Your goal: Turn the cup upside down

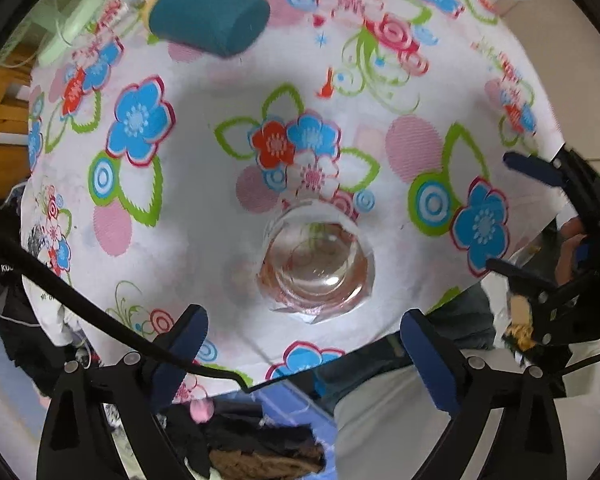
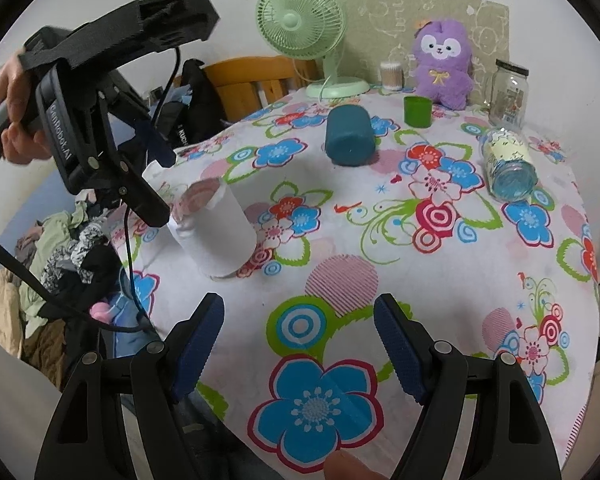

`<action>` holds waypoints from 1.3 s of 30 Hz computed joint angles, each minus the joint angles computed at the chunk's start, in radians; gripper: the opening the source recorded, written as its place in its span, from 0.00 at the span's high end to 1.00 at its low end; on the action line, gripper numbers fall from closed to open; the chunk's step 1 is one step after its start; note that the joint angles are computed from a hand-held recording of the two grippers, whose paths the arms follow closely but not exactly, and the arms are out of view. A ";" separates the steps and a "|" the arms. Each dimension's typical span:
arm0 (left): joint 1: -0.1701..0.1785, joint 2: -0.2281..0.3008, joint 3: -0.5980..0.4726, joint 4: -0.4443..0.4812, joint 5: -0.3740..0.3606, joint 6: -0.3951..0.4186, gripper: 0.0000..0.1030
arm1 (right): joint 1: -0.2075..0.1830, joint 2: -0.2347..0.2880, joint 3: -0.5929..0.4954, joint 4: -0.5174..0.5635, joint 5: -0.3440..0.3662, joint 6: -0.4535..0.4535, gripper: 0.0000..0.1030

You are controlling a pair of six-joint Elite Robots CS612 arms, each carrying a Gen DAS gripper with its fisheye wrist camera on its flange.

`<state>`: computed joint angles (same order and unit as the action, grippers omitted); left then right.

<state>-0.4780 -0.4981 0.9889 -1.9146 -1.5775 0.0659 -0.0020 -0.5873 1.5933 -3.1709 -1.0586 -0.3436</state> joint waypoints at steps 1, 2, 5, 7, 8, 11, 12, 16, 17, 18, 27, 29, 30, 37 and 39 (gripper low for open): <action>0.001 -0.009 0.017 -0.033 -0.007 0.001 0.05 | 0.001 -0.002 0.002 -0.014 -0.007 0.013 0.23; 0.002 -0.017 0.034 -0.065 -0.014 0.001 0.05 | 0.003 -0.005 0.004 -0.027 -0.018 0.024 0.23; 0.004 -0.050 0.102 -0.189 -0.031 0.005 0.05 | 0.009 -0.011 0.009 -0.074 -0.056 0.065 0.23; 0.004 -0.067 0.138 -0.258 -0.034 0.008 0.05 | 0.014 -0.014 0.010 -0.099 -0.092 0.089 0.23; 0.005 -0.075 0.157 -0.299 -0.034 0.006 0.05 | 0.019 -0.016 0.011 -0.112 -0.120 0.103 0.23; 0.006 -0.097 0.214 -0.417 -0.026 0.002 0.05 | 0.037 -0.021 0.009 -0.153 -0.217 0.141 0.23; 0.005 -0.103 0.230 -0.452 -0.020 -0.003 0.05 | 0.043 -0.022 0.009 -0.163 -0.246 0.149 0.23; 0.008 -0.115 0.289 -0.606 0.004 -0.020 0.05 | 0.065 -0.030 0.009 -0.207 -0.336 0.185 0.22; 0.009 -0.117 0.301 -0.638 0.008 -0.027 0.05 | 0.070 -0.034 0.010 -0.218 -0.348 0.198 0.17; 0.011 -0.120 0.316 -0.678 0.012 -0.036 0.05 | 0.073 -0.036 0.010 -0.226 -0.354 0.205 0.12; 0.025 -0.119 0.384 -0.911 0.001 -0.094 0.05 | 0.111 -0.052 0.004 -0.284 -0.434 0.234 0.10; 0.028 -0.117 0.395 -0.956 -0.004 -0.111 0.05 | 0.116 -0.053 0.003 -0.287 -0.438 0.243 0.10; 0.029 -0.117 0.400 -0.979 -0.007 -0.117 0.05 | 0.117 -0.054 0.002 -0.288 -0.438 0.247 0.10; 0.033 -0.113 0.445 -1.166 -0.009 -0.183 0.04 | 0.134 -0.058 0.005 -0.334 -0.470 0.276 0.05; 0.032 -0.111 0.460 -1.230 0.011 -0.209 0.03 | 0.138 -0.058 0.007 -0.349 -0.481 0.280 0.05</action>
